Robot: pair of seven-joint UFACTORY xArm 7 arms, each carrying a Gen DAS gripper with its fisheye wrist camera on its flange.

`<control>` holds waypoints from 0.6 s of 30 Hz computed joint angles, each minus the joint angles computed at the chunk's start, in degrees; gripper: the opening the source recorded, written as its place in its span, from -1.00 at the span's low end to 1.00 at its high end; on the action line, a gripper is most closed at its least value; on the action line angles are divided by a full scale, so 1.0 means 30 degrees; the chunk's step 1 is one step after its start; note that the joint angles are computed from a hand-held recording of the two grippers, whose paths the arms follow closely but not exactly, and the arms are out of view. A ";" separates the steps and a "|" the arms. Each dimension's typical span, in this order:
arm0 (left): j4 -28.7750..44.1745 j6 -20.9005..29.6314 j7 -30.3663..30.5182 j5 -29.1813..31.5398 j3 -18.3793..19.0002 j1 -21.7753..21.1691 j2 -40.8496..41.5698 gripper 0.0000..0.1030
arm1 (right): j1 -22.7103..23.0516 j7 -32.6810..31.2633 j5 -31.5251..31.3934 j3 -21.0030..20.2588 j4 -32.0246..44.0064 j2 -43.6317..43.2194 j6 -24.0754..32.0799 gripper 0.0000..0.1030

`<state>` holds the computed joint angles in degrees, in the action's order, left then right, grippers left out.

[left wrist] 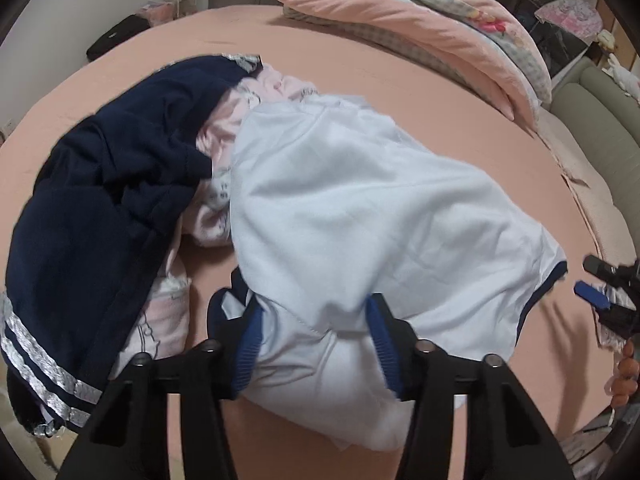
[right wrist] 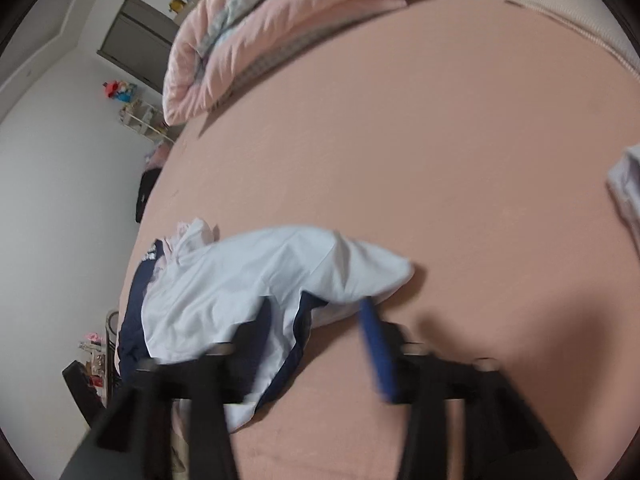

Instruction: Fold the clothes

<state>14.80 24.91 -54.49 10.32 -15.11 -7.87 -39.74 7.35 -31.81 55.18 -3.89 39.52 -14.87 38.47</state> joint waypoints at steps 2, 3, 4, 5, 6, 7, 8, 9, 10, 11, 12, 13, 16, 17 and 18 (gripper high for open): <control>-0.0288 -0.0208 -0.0190 0.0053 -0.0145 0.0040 -0.0094 -0.37 | 0.0118 0.0314 -0.0097 0.0173 0.0139 0.0307 0.0151 0.09; -0.0431 -0.0318 -0.0290 0.0086 -0.0216 0.0060 -0.0134 -0.37 | 0.0188 0.0330 0.0047 0.0202 0.0286 0.0546 0.0279 0.09; -0.0531 -0.0560 -0.0303 0.0097 -0.0190 0.0058 -0.0022 -0.40 | 0.0234 0.0367 0.0200 0.0245 0.0466 0.0826 0.0434 0.09; -0.0629 -0.0805 -0.0312 0.0104 -0.0169 0.0061 0.0096 -0.43 | 0.0250 0.0427 0.0299 0.0324 0.0656 0.1088 0.0563 0.09; -0.0725 -0.1051 -0.0318 0.0107 -0.0153 0.0069 0.0215 -0.45 | 0.0251 0.0490 0.0347 0.0429 0.0832 0.1309 0.0653 0.09; -0.0819 -0.1184 -0.0361 0.0108 -0.0177 0.0078 0.0224 -0.47 | 0.0263 0.0527 0.0342 0.0570 0.1010 0.1535 0.0660 0.09; -0.0951 -0.1204 -0.0429 0.0080 -0.0215 0.0020 0.0040 -0.49 | 0.0276 0.0589 0.0233 0.0740 0.1187 0.1747 0.0599 0.09; -0.1007 -0.1222 -0.0432 0.0039 -0.0193 -0.0057 -0.0087 -0.50 | 0.0280 0.0683 0.0039 0.0887 0.1399 0.1975 0.0606 0.09; -0.1000 -0.1150 -0.0321 -0.0022 -0.0095 -0.0181 -0.0125 -0.50 | 0.0291 0.0748 -0.0132 0.1009 0.1676 0.2282 0.0704 0.09; -0.0993 -0.1076 -0.0203 -0.0089 -0.0004 -0.0300 -0.0165 -0.50 | 0.0285 0.0790 -0.0204 0.1106 0.1937 0.2591 0.0818 0.09; -0.0991 -0.0994 -0.0064 -0.0146 0.0093 -0.0392 -0.0212 -0.50 | 0.0263 0.0826 -0.0102 0.1177 0.2177 0.2905 0.0969 0.09; -0.1001 -0.0897 -0.0016 -0.0239 0.0143 -0.0476 -0.0305 -0.51 | 0.0232 0.0862 0.0104 0.1250 0.2436 0.3256 0.1160 0.09; -0.1126 -0.0939 0.0296 -0.0707 0.0485 -0.0946 -0.0548 -0.51 | 0.0091 0.1151 0.0502 0.1616 0.3184 0.4279 0.1431 0.09; -0.1117 -0.0888 0.0391 -0.0785 0.0487 -0.1030 -0.0563 -0.51 | 0.0058 0.1229 0.0606 0.1772 0.3346 0.4524 0.1323 0.09; -0.1058 -0.0775 0.0459 -0.0774 0.0390 -0.1021 -0.0523 -0.51 | 0.0040 0.1242 0.0745 0.1926 0.3445 0.4697 0.1129 0.09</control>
